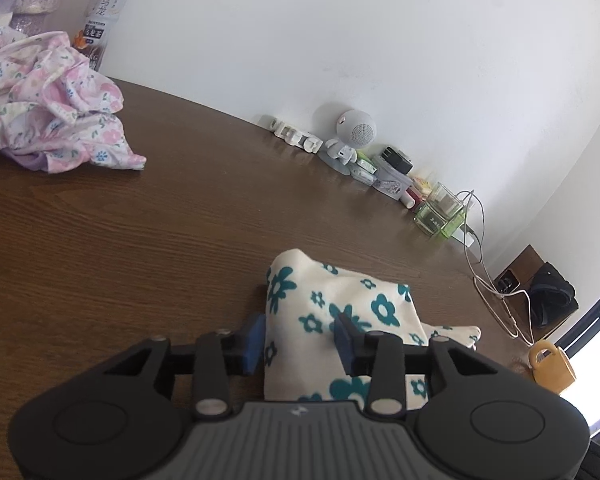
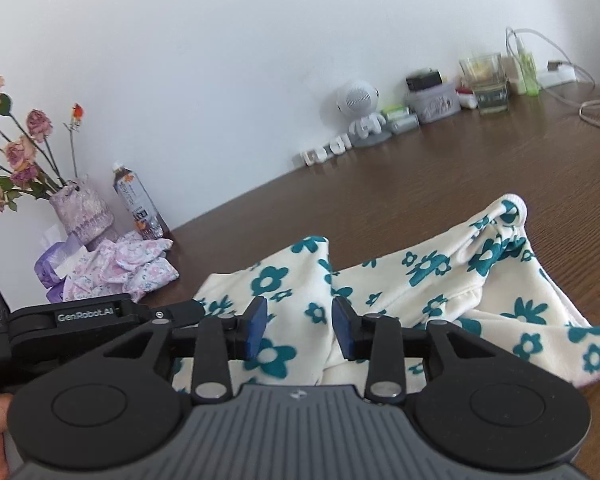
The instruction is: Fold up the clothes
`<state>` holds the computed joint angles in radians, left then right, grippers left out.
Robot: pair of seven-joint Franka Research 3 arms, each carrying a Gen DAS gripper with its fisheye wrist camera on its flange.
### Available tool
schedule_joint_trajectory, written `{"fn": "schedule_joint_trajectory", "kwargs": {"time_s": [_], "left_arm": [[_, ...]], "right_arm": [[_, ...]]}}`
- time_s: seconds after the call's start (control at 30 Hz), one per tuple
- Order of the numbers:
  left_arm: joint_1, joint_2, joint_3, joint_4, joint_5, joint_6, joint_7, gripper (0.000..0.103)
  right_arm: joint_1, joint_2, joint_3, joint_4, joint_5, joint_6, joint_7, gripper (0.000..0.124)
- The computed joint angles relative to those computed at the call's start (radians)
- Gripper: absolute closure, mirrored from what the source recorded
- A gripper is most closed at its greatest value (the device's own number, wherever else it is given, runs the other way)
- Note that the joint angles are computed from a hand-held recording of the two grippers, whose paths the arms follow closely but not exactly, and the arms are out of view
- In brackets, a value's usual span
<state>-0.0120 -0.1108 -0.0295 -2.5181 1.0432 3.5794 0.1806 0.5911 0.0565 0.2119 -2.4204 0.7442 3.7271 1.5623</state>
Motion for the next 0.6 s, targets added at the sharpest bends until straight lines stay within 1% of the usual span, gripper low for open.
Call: {"fn": "schedule_joint_trajectory", "kwargs": {"time_s": [0.07,0.17,0.2,0.23,0.27,0.3,0.33,0.43,0.47,0.5,0.53,0.57,0.6], "left_arm": [[0.003,0.004,0.000,-0.003,-0.001,0.012,0.002,0.066],[0.010,0.009,-0.007,-0.012,-0.035,0.038,0.043,0.068],[0.011,0.012,-0.008,-0.011,-0.033,0.042,0.044,0.073],[0.012,0.015,-0.009,-0.010,-0.031,0.046,0.046,0.075],[0.014,0.013,-0.015,-0.016,-0.049,0.047,0.065,0.075],[0.015,0.015,-0.016,-0.017,-0.053,0.051,0.070,0.080],[0.015,0.016,-0.016,-0.018,-0.058,0.056,0.074,0.080],[0.018,0.021,-0.020,-0.024,-0.079,0.064,0.094,0.082],[0.018,0.022,-0.017,-0.019,-0.067,0.062,0.079,0.082],[0.019,0.023,-0.014,-0.013,-0.054,0.060,0.061,0.080],[0.019,0.024,-0.011,-0.007,-0.040,0.058,0.043,0.077],[0.021,0.025,-0.009,-0.002,-0.026,0.056,0.025,0.074],[0.023,0.027,-0.007,0.004,-0.012,0.054,0.007,0.071]], "right_arm": [[0.006,-0.001,0.004,-0.001,0.012,-0.001,-0.016,0.088],[0.007,0.008,0.001,0.016,0.021,-0.020,-0.034,0.088],[0.009,0.013,0.000,0.024,0.031,-0.024,-0.046,0.088],[0.010,0.014,-0.001,0.027,0.036,-0.030,-0.054,0.088],[0.011,0.015,-0.001,0.029,0.038,-0.034,-0.061,0.090],[0.012,0.015,-0.001,0.030,0.034,-0.039,-0.067,0.097],[0.015,0.016,-0.001,0.032,0.038,-0.043,-0.081,0.100],[0.038,0.025,-0.001,0.060,0.120,-0.055,-0.186,0.103],[0.043,0.027,-0.001,0.067,0.140,-0.058,-0.211,0.103],[0.040,0.025,0.000,0.064,0.134,-0.059,-0.201,0.103],[0.031,0.021,0.001,0.053,0.104,-0.055,-0.160,0.103],[0.020,0.016,0.001,0.038,0.063,-0.041,-0.100,0.101],[0.009,0.013,0.001,0.024,0.027,-0.026,-0.044,0.096]]}}
